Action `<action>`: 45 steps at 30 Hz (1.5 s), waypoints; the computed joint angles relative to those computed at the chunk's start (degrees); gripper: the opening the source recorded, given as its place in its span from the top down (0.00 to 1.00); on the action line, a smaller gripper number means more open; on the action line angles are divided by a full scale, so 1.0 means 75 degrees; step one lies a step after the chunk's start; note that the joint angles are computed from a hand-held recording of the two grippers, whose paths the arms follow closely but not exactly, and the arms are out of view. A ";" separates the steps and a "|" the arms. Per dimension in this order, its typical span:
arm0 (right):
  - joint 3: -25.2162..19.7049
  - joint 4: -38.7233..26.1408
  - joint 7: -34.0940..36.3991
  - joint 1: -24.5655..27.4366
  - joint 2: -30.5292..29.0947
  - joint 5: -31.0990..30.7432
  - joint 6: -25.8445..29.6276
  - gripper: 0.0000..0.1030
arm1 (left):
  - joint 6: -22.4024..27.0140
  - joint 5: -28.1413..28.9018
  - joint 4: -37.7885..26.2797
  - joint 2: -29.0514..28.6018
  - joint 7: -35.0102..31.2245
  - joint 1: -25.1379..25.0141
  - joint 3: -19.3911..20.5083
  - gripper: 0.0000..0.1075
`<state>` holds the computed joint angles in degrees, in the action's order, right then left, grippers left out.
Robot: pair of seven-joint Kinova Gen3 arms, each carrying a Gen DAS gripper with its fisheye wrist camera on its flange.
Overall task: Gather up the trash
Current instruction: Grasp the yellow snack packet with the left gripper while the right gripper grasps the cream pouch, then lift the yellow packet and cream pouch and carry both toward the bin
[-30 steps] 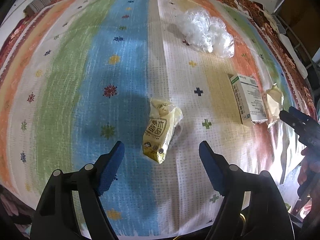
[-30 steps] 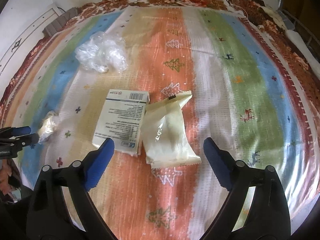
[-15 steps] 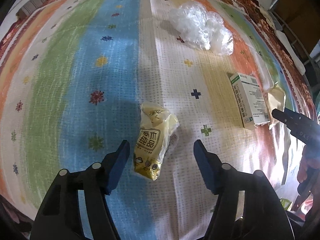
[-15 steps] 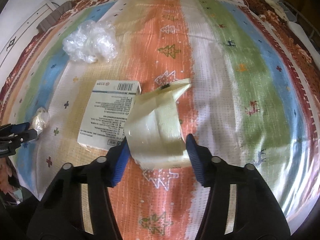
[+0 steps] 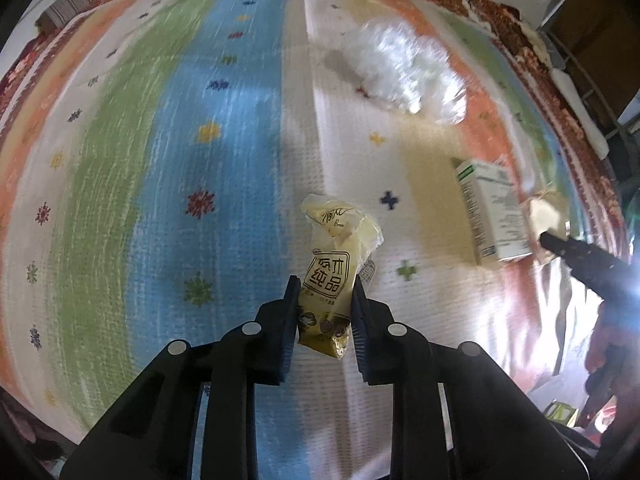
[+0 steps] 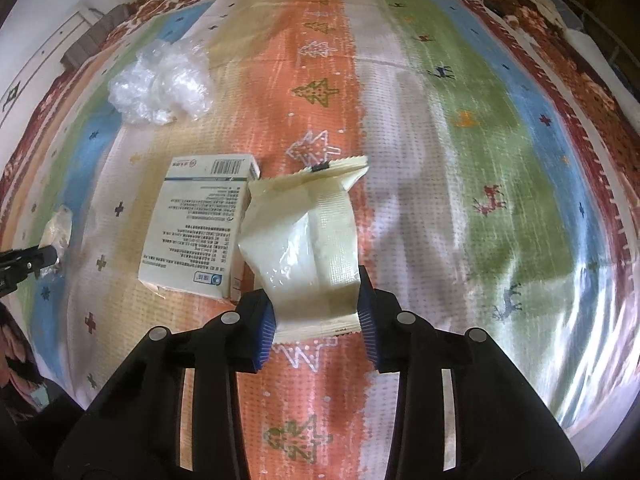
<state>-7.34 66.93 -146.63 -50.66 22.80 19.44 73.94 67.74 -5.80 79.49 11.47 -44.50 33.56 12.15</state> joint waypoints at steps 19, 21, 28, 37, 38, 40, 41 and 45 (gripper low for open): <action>-0.0287 -0.0466 -0.0318 -0.0735 -0.0388 0.0368 0.0627 0.67 | -0.0109 0.0378 -0.0172 -0.0399 0.0640 0.0035 0.0157 0.80; -0.0299 -0.0606 -0.0353 -0.0869 -0.0403 0.0433 0.0723 0.67 | -0.0136 0.0369 -0.0195 -0.0452 0.0747 0.0077 0.0197 0.80; -0.0359 -0.0807 -0.0556 -0.1260 -0.0532 0.0646 0.0905 0.67 | -0.0189 0.0266 -0.0179 -0.0766 0.1033 0.0181 0.0350 0.80; -0.0507 -0.1078 -0.0994 -0.1932 -0.0656 0.1034 0.1270 0.67 | -0.0268 0.0057 -0.0115 -0.1243 0.1463 0.0244 0.0615 0.80; -0.0524 -0.1090 -0.1028 -0.2008 -0.0667 0.1094 0.1303 0.67 | -0.0276 0.0025 -0.0087 -0.1305 0.1549 0.0254 0.0652 0.80; -0.0567 -0.1156 -0.1099 -0.2207 -0.0675 0.1220 0.1437 0.67 | -0.0286 0.0026 -0.0061 -0.1384 0.1644 0.0245 0.0712 0.80; -0.0583 -0.1169 -0.1112 -0.2259 -0.0685 0.1245 0.1464 0.67 | -0.0314 -0.0003 -0.0032 -0.1448 0.1720 0.0254 0.0752 0.80; -0.0656 -0.1218 -0.1304 -0.2634 -0.0774 0.1557 0.1578 0.67 | -0.0420 -0.0136 0.0098 -0.1695 0.2085 0.0303 0.0970 0.80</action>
